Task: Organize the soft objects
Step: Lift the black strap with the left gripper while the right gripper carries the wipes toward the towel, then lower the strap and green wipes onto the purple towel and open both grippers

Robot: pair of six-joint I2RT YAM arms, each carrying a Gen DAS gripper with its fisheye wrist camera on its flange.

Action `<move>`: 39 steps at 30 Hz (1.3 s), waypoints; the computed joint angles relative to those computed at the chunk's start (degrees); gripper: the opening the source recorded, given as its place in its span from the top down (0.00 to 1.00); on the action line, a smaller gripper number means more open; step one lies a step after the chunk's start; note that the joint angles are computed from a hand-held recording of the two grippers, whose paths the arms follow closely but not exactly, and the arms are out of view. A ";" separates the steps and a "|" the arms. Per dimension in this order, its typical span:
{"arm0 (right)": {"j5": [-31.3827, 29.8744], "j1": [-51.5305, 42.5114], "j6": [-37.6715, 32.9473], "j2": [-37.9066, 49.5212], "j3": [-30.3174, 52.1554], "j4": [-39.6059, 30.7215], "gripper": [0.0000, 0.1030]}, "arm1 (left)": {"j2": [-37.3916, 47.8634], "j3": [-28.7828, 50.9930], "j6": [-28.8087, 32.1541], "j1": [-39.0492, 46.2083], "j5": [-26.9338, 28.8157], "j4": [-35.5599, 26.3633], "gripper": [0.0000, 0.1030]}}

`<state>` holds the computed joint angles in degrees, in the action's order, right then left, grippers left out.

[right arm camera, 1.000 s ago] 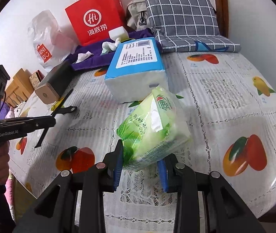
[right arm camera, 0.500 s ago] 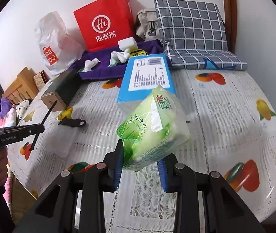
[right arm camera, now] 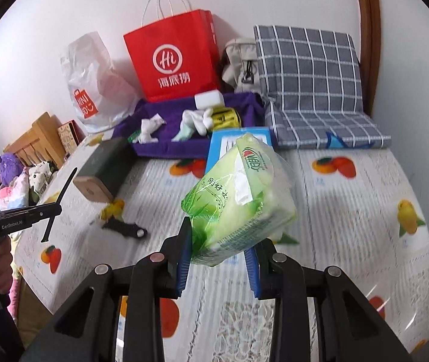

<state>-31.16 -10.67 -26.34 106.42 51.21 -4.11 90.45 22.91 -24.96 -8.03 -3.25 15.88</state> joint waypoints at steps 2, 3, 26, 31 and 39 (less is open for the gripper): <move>-0.21 0.37 0.60 -0.10 1.55 -1.01 0.69 | -1.23 1.21 0.63 0.52 -0.13 -1.90 0.83; -0.29 0.57 0.86 -0.03 2.35 -1.50 0.69 | -1.72 1.91 0.85 0.77 -0.25 -2.85 0.83; 2.27 5.58 4.84 6.44 16.55 -5.82 0.69 | 3.86 16.51 3.99 5.68 -0.55 -10.51 0.83; 2.80 6.67 5.46 8.28 19.31 -6.60 0.69 | 5.81 18.97 4.58 6.82 -0.18 -10.98 0.83; 4.11 9.46 6.67 13.92 27.26 -8.87 0.69 | 10.37 23.98 4.94 9.09 1.71 -11.35 0.83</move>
<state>-27.05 -1.21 -19.68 120.34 78.47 -12.98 100.82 46.89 -20.02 1.06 -1.54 4.53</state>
